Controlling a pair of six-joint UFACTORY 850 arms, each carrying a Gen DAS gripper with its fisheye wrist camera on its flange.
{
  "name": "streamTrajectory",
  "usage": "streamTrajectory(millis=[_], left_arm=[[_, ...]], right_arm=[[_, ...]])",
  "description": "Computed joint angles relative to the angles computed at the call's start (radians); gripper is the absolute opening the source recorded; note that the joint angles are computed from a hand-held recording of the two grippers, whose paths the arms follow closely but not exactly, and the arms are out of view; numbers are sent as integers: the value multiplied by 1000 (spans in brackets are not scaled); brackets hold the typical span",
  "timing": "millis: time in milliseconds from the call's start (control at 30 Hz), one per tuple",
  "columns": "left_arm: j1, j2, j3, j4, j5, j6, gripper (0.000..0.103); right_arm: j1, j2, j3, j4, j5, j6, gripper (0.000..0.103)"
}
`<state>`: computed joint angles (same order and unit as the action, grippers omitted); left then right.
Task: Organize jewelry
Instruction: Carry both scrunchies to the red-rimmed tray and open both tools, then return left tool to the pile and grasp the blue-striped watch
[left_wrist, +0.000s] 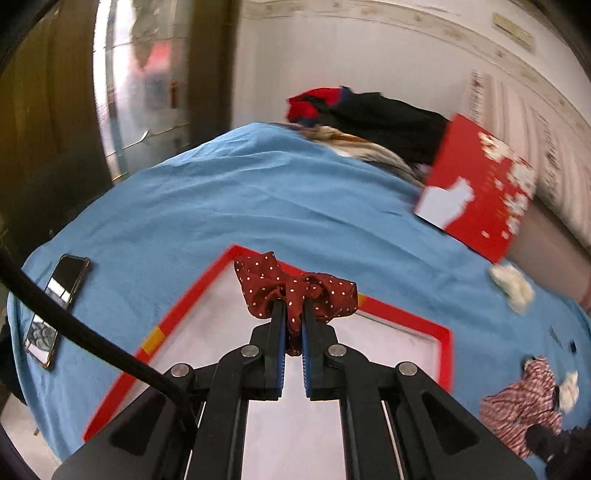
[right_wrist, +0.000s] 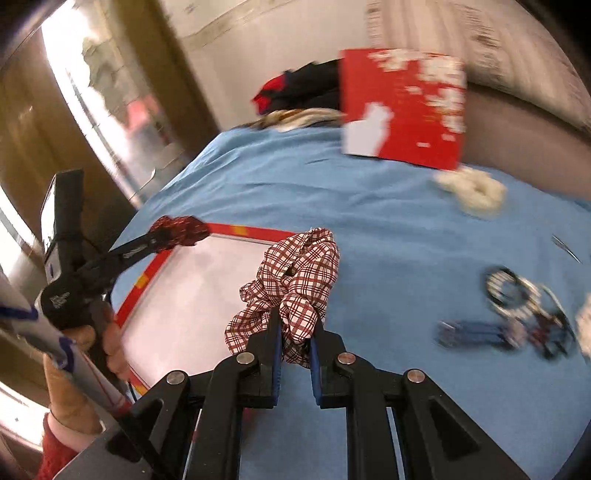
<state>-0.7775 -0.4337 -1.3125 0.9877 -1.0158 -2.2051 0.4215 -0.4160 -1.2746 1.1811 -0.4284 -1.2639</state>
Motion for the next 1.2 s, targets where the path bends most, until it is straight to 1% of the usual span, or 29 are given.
streamTrajectory(millis=[100,167,267,333,400,467,533,567,633,667,700,767,833,867,900,933,967,1000,1033,1100,1200], left_arm=[[34,12,41,-22,33,-24,7],[50,13,52,-33,53,-28,7],[60,14,58,-36,57,-34,9],[64,9,52,-45,58,-37,9],[64,20,66,-33,71,-55,14],[57,28,71,-22,72,-67,31],[49,39,80,-5,65,-83,40],[43,47,86,5,60,-96,43],[35,61,98,18,53,-121,47],[33,68,104,23,54,-135,49],[30,79,116,31,58,-158,49],[25,100,137,41,65,-203,49],[16,123,161,54,67,-258,49],[13,128,164,54,63,-269,49],[9,136,172,54,55,-286,49],[4,144,180,51,45,-302,49],[1,151,186,49,40,-314,49],[-3,157,193,46,34,-326,49],[-7,164,201,44,28,-340,49],[-13,171,208,36,24,-348,49],[-20,169,200,24,24,-334,49]], right_arm=[[66,-72,-80,-127,58,95,14],[100,-126,-135,-252,86,205,14],[127,-201,-216,-428,96,380,14],[135,-233,-254,-501,87,468,15],[139,-257,-282,-559,77,536,19],[139,-276,-306,-616,69,595,28],[131,-268,-303,-576,55,564,43],[123,-251,-286,-518,53,511,46],[113,-212,-244,-431,55,428,61],[105,-182,-206,-380,66,376,63],[102,-167,-187,-369,74,365,63],[101,-137,-142,-421,99,409,63],[101,-129,-122,-461,103,443,63],[105,-129,-109,-509,107,483,62],[108,-130,-103,-555,113,524,52],[115,-134,-101,-640,118,605,36],[119,-140,-99,-687,117,654,28],[118,-143,-96,-693,110,663,16],[116,-144,-93,-656,104,637,13],[119,-131,-74,-659,122,658,12],[115,-118,-55,-652,121,680,12]])
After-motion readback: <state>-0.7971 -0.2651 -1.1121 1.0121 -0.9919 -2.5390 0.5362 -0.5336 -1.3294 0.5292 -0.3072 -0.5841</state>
